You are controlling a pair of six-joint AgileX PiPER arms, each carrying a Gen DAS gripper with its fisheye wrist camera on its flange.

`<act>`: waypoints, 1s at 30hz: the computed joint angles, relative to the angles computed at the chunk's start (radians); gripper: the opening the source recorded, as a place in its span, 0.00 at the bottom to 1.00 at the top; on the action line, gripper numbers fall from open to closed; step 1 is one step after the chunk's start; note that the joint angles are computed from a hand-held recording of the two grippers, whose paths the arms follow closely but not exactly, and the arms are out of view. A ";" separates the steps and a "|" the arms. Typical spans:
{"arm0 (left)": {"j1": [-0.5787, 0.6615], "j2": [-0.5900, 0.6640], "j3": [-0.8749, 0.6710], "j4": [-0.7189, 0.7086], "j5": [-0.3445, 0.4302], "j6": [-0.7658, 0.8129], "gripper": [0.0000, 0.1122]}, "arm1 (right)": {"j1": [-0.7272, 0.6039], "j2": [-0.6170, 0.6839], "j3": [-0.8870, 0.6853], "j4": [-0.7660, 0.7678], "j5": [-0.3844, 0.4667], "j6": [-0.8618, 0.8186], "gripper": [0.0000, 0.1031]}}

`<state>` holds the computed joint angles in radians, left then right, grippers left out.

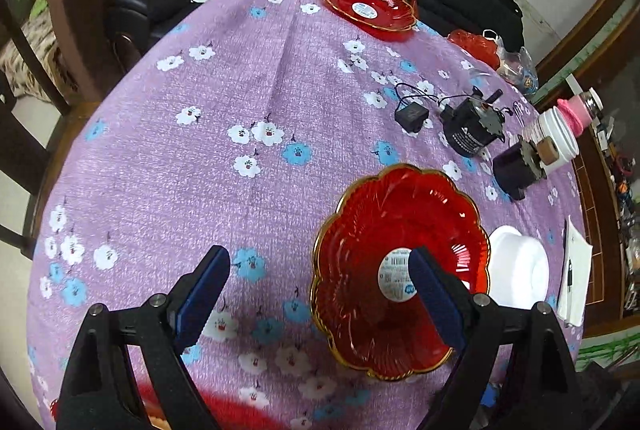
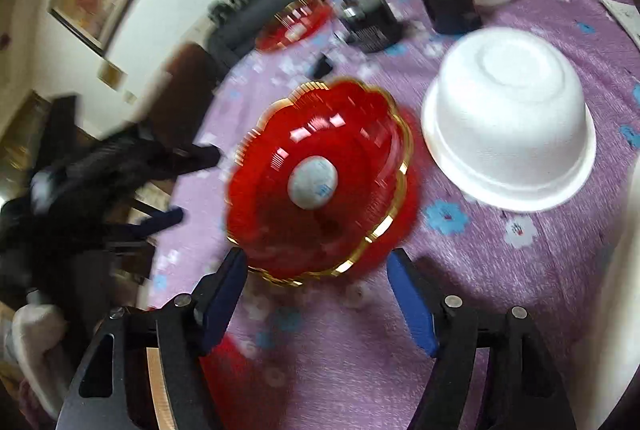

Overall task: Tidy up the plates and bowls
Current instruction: 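Grasp the rim of the smaller red scalloped plate with the left gripper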

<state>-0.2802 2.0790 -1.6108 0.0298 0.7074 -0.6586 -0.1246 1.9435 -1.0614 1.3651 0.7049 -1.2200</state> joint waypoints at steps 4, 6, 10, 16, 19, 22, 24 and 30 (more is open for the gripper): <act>0.011 0.084 -0.114 -0.034 0.066 0.043 0.81 | 0.024 -0.006 -0.037 -0.124 -0.041 0.116 0.75; 0.015 0.129 -0.173 -0.056 0.095 0.061 0.80 | 0.037 0.007 -0.046 -0.166 -0.061 0.154 0.75; 0.005 0.213 -0.291 -0.080 0.161 0.091 0.80 | 0.022 0.069 -0.085 -0.126 -0.014 0.120 0.75; -0.030 0.339 -0.515 -0.059 0.292 0.108 0.80 | 0.002 0.134 -0.093 0.058 -0.009 -0.055 0.75; -0.061 0.380 -0.598 0.012 0.359 0.075 0.69 | 0.013 0.144 -0.093 0.094 -0.034 -0.095 0.58; -0.110 0.396 -0.633 0.163 0.427 0.014 0.50 | 0.021 0.129 -0.087 0.078 -0.098 -0.070 0.32; -0.113 0.350 -0.555 0.182 0.396 -0.014 0.33 | 0.009 0.122 -0.085 0.072 -0.102 -0.056 0.26; -0.125 0.143 -0.230 0.256 0.235 -0.122 0.31 | -0.004 0.057 -0.027 0.136 -0.067 -0.161 0.24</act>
